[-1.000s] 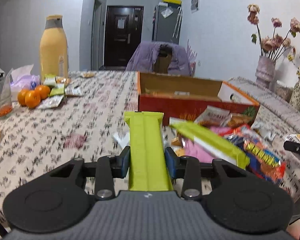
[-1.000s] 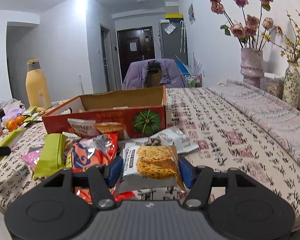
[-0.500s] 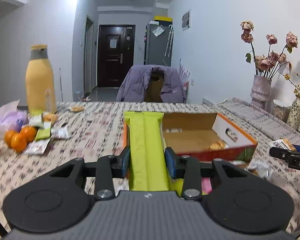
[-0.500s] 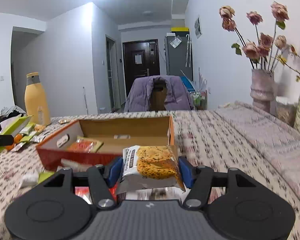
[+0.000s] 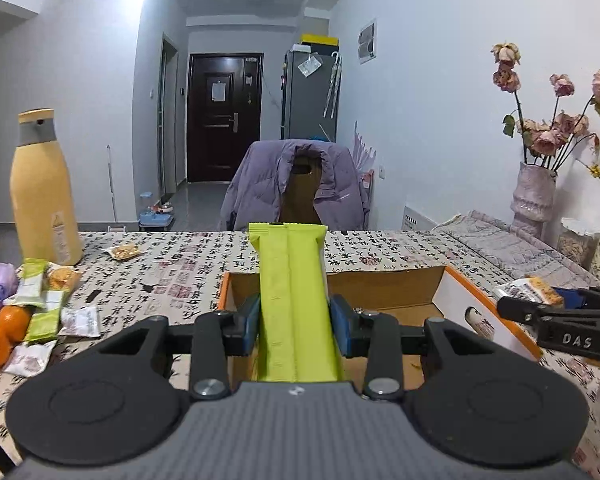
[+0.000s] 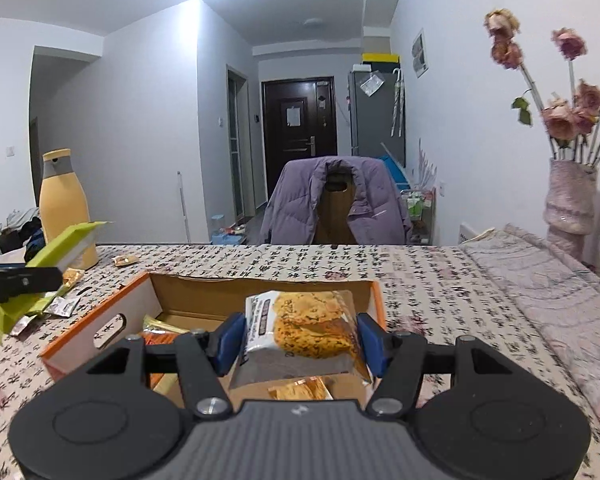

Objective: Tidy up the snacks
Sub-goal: 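Lift both snacks over the orange box and release them inside, then withdraw both tools from the box toward the snack pile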

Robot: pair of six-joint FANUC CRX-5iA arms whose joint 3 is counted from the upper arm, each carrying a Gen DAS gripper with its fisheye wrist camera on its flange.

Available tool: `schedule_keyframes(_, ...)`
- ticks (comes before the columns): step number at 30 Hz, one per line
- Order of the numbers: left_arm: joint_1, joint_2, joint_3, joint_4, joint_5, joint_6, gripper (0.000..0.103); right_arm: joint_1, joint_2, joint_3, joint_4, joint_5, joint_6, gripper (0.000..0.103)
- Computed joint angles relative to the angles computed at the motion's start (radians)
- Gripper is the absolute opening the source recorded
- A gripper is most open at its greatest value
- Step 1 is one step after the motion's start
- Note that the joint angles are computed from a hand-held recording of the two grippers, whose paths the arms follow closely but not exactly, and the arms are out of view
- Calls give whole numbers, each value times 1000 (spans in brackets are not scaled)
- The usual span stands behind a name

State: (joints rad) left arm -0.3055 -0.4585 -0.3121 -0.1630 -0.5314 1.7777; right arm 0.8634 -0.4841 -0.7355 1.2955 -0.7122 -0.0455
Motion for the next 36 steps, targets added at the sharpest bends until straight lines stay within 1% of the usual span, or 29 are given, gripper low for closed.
schedule_keyframes(2,-5,42,28,-19,1,18,37,-32,34,20,-7,37,7,60)
schedule_keyframes(5,3,94,49,-7,11,13,37,-75,77,43,-38,96,10,60)
schedule_keyframes(7,7,122,62,-9,10,24,37,-92,102,56,-59,119,16,60)
schedule_keyframes(10,5,161,80,-30,7,53,37,-115,123,47,-24,147,-14,60)
schedule_keyframes(13,2,179,77,-52,16,72,37,-144,114,19,10,198,-62,60)
schedule_keyframes(15,5,186,66,-56,27,84,37,-146,111,9,11,209,-66,60)
schedule_keyframes(18,25,196,49,-2,29,31,37,-137,112,8,-12,201,-39,61)
schedule_keyframes(21,46,193,17,71,55,-41,38,-120,123,20,-60,183,5,63)
schedule_keyframes(23,59,184,-13,127,89,-93,39,-108,128,27,-81,161,18,64)
schedule_keyframes(24,64,178,-28,151,107,-117,42,-110,127,26,-82,163,18,69)
schedule_keyframes(25,66,174,-36,162,117,-126,53,-112,124,23,-77,165,8,82)
schedule_keyframes(26,67,167,-45,166,133,-125,70,-115,122,18,-62,165,-9,89)
schedule_keyframes(27,69,157,-59,172,156,-123,81,-117,118,14,-49,163,-23,99)
schedule_keyframes(28,68,149,-67,158,176,-102,101,-121,114,8,-33,166,-42,103)
schedule_keyframes(29,62,140,-69,109,197,-43,103,-126,110,4,-23,171,-52,103)
schedule_keyframes(30,59,131,-77,75,224,-4,103,-130,109,1,-17,177,-59,103)
schedule_keyframes(31,61,126,-90,89,248,-17,103,-131,110,1,-18,178,-59,103)
schedule_keyframes(32,67,122,-107,132,267,-57,103,-129,112,2,-22,173,-56,103)
schedule_keyframes(33,67,123,-109,144,272,-67,103,-128,117,6,-26,168,-51,103)
schedule_keyframes(36,59,128,-92,101,257,-27,103,-126,121,7,-19,160,-57,103)
